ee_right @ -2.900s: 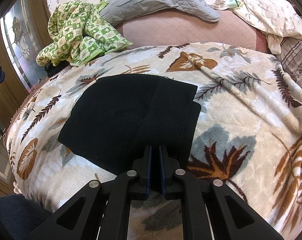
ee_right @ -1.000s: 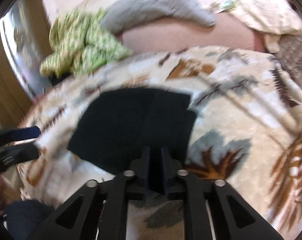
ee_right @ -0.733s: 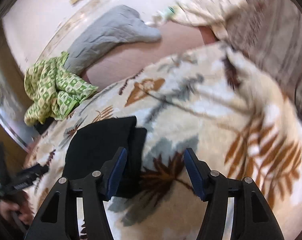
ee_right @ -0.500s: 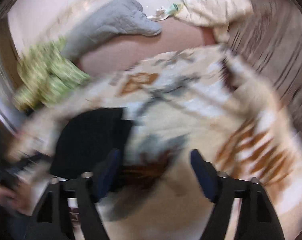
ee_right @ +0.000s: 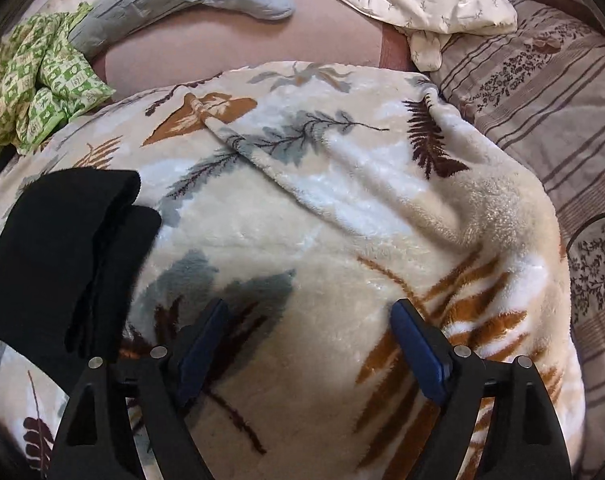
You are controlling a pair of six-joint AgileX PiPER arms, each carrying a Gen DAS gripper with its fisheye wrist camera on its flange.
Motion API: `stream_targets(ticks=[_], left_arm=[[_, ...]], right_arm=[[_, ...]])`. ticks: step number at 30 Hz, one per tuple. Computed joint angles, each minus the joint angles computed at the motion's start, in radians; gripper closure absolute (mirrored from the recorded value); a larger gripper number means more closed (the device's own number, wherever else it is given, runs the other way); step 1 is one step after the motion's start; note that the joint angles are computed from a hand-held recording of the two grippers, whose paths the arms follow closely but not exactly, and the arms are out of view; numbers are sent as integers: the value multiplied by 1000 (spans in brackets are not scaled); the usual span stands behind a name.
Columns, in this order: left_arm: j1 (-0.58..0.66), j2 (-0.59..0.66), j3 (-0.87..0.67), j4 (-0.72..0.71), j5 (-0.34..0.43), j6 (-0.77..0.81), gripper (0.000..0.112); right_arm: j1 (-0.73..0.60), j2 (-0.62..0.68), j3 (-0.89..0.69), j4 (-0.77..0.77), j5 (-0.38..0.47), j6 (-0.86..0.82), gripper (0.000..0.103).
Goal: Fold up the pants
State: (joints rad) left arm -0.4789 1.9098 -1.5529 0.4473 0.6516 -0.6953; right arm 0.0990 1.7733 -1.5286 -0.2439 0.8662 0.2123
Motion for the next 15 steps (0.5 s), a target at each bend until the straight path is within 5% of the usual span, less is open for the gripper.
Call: stream_targets(ticks=[7, 12, 15], left_arm=[[-21, -22, 2, -111, 22, 96, 27], [-61, -31, -1, -101, 48, 99, 27], [-60, -23, -14, -178, 57, 168, 27]], right_arm=[[-2, -78, 31, 80, 5, 15, 19], [-3, -206, 103, 432, -55, -312, 18], [40, -208, 111, 462, -29, -385, 18]])
